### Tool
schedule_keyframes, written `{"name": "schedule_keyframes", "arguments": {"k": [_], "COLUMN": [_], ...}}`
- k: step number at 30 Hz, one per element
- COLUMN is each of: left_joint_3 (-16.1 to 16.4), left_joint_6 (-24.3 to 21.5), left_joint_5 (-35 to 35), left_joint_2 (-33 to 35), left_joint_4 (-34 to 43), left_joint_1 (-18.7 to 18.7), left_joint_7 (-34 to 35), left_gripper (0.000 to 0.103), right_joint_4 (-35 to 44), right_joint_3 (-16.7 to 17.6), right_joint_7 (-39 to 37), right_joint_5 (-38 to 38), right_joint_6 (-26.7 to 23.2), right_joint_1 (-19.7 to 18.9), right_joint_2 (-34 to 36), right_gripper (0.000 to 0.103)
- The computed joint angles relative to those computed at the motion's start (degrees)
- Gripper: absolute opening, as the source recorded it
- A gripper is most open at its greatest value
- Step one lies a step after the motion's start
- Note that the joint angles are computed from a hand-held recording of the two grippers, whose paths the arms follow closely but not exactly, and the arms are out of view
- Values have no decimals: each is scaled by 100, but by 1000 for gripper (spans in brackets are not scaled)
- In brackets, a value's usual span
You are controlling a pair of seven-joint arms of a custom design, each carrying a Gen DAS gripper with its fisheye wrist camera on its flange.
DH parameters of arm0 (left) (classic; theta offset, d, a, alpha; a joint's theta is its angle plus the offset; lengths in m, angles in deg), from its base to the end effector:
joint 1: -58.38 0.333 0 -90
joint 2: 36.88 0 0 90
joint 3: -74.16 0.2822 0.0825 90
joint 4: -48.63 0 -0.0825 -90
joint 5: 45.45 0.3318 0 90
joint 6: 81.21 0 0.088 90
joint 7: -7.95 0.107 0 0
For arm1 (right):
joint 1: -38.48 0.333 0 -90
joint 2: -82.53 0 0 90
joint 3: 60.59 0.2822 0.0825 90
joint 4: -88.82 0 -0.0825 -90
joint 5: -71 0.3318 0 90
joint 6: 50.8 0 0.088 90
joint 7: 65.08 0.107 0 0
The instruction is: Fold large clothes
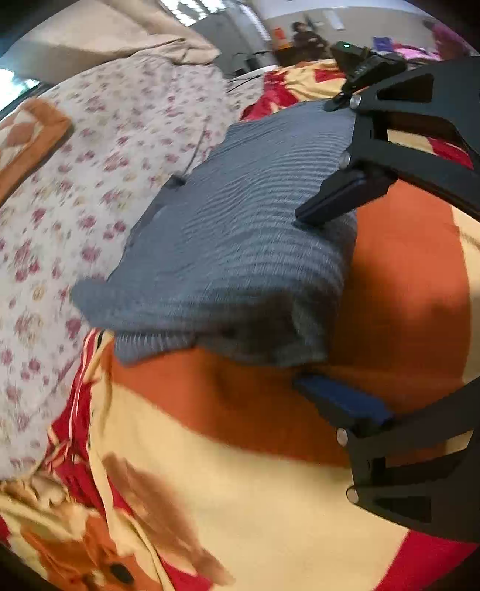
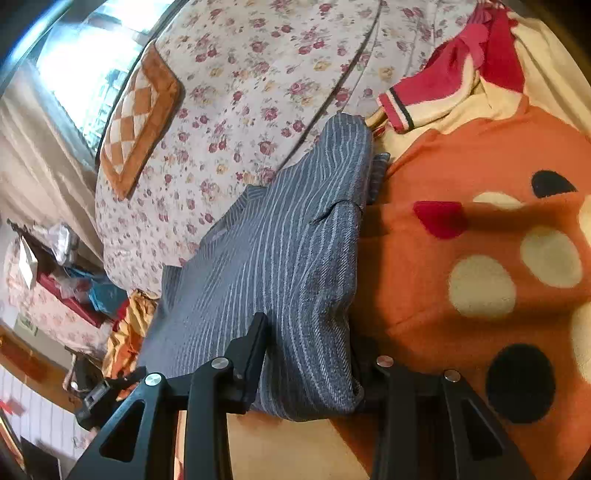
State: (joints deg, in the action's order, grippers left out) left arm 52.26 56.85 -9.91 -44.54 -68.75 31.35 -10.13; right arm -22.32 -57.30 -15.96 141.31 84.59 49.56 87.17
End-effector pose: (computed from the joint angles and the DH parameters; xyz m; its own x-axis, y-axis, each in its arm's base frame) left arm 0.3346 -0.3914 0.5331 0.4283 -0.7654 0.4804 -0.6212 -0.6355 -0.4586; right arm 0.5418 0.1502 0.4739 0.3384 -0.6258 -0.7027 -0.8707 0.0749 -0.4860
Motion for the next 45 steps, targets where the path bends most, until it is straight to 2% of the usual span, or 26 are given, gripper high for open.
{"name": "schedule_keyframes", "arguments": {"k": [1, 3, 6, 7, 8, 9, 11, 13, 16, 20, 22, 24, 26, 27, 28, 30, 32, 34, 36, 38, 41, 44, 45], "left_joint_3": [-18, 9, 40, 47, 54, 14, -54, -111, -188, -441, -498, -468, -360, -344, -339, -296, -205, -89, 60, 239, 461, 675, 729], "left_joint_6": [-40, 276, 445, 481, 556, 479, 198, -52, -134, -609, -975, -1299, -1183, -1172, -1198, -1176, -956, -664, -310, 152, 841, 1508, 1884], "left_joint_5": [84, 381, 496, 492, 521, 612, 677, 721, 719, 571, 412, 199, -18, -4, 23, 27, -56, -209, -409, -815, -1361, -2143, -2355], "left_joint_2": [16, -48, -95, -89, -93, -71, 23, 99, -11, -37, 74, 239, 237, 255, 284, 366, 356, 246, 127, 5, -126, -74, -62], "left_joint_4": [31, -91, -199, -211, -239, -182, 16, 200, 233, 521, 725, 885, 785, 785, 810, 839, 732, 518, 279, -9, -351, -515, -602], "left_joint_1": [11, 85, 163, 173, 186, 194, 149, 63, -78, -397, -530, -616, -631, -630, -637, -636, -597, -509, -368, -249, -82, -31, -28], "left_joint_7": [-66, -312, -450, -438, -435, -456, -295, -151, -199, -131, 42, 213, 134, 29, -17, 16, 42, 134, 354, 797, 1519, 2650, 3010], "left_gripper": [83, 83, 51, 32, 28, 23, 18, 16, 15, 16, 24, 27, 34, 43, 53, 59, 60, 62, 62, 62, 62, 63, 63], "right_joint_4": [14, 4, -13, -27, -48, -58, -94, -158, -443, -851, -816, -902, -1101, -1179, -1275, -1365, -1457, -1477, -1471, -1373, -1111, -943, -954], "right_joint_3": [-3, -2, -1, 4, 12, 15, -17, -73, -226, -496, -626, -602, -600, -612, -634, -644, -558, -506, -346, -185, -14, -63, -77], "right_joint_7": [10, 15, -8, -69, -161, -205, -396, -598, -882, -989, -691, -322, -47, 22, -66, -553, -1353, -2041, -2188, -1807, -622, -338, -356], "right_joint_5": [-6, -30, -71, -51, -85, -168, 14, 224, 434, 293, -64, -385, -349, -256, -38, 253, 494, 526, 174, -408, -1583, -1682, -1672], "right_joint_6": [-15, -5, 8, 31, 84, 147, 84, -87, -484, -1007, -1484, -1244, -625, -325, 14, 363, 702, 655, 789, 921, 886, 697, 697], "right_joint_1": [-3, -1, 3, 7, 22, 40, 7, -40, -121, -241, -334, -403, -466, -484, -484, -383, -163, 84, 239, 322, 312, 387, 398], "right_joint_2": [13, 5, -6, -13, -38, -63, -168, -337, -719, -1187, -1172, -1214, -1372, -1459, -1589, -1804, -2037, -2146, -2119, -1896, -1420, -1168, -1169], "right_gripper": [36, 37, 38, 38, 37, 26, 12, 8, 7, 7, 8, 9, 9, 9, 9, 9, 9, 9, 9, 9, 9, 9, 9]}}
